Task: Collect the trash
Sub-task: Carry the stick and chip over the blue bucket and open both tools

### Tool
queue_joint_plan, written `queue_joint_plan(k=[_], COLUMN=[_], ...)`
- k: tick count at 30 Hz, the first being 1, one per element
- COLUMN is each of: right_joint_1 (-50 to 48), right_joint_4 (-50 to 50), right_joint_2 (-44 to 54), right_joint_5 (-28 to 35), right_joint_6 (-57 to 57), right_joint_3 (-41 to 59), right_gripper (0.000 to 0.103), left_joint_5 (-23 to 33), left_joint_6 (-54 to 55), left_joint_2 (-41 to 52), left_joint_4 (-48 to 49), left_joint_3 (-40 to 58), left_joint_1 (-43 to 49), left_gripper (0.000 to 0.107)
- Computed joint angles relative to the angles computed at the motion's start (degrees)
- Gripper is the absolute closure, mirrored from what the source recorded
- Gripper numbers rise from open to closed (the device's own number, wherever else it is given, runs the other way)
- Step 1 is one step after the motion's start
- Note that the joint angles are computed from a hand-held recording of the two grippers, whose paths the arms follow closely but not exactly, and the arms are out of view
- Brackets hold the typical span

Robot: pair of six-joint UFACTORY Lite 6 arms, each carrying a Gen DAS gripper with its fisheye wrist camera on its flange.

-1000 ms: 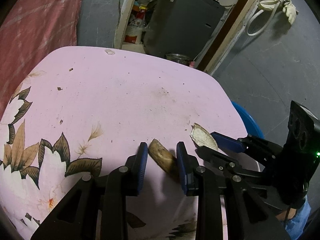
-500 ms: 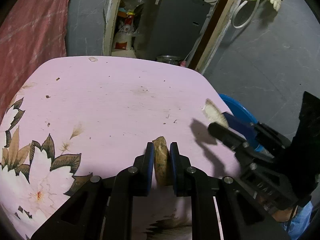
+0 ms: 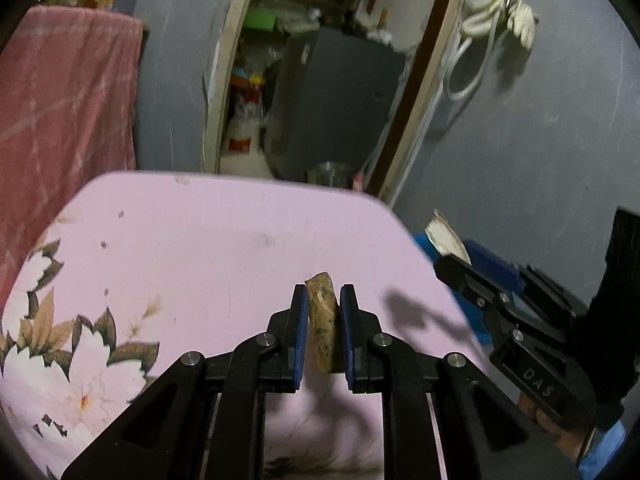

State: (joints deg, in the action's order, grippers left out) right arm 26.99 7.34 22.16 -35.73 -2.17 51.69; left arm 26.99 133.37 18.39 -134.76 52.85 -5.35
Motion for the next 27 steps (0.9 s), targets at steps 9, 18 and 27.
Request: queue_joint_plan(k=[9,18,27], right_joint_1=[-1.8,-8.9,-21.1], right_joint_4=[9.5,13.9,8.1], right_joint_2=[-11.3,-22.3,-24.9], right_joint_5=[-11.7,-18.7,-17.7], right_joint_6=[-5.3,-9.0,-5.6], right_joint_3=[-10.8,-19.3,-22.8], right_gripper=[0.071,0.071,0.071], left_joint_5=[6.5,10.6,4.8], left_joint_6=[16.8,30.2,36.0], left_joint_2=[-3.2,1.4,17.0], left_joint_4=[-21.2,-38.0,-44.5], left_joint_3=[0.7,8.5,28.8], left_joint_1=[-6.2,-18.1,-26.9], left_gripper=[0.095,0.095,0.094])
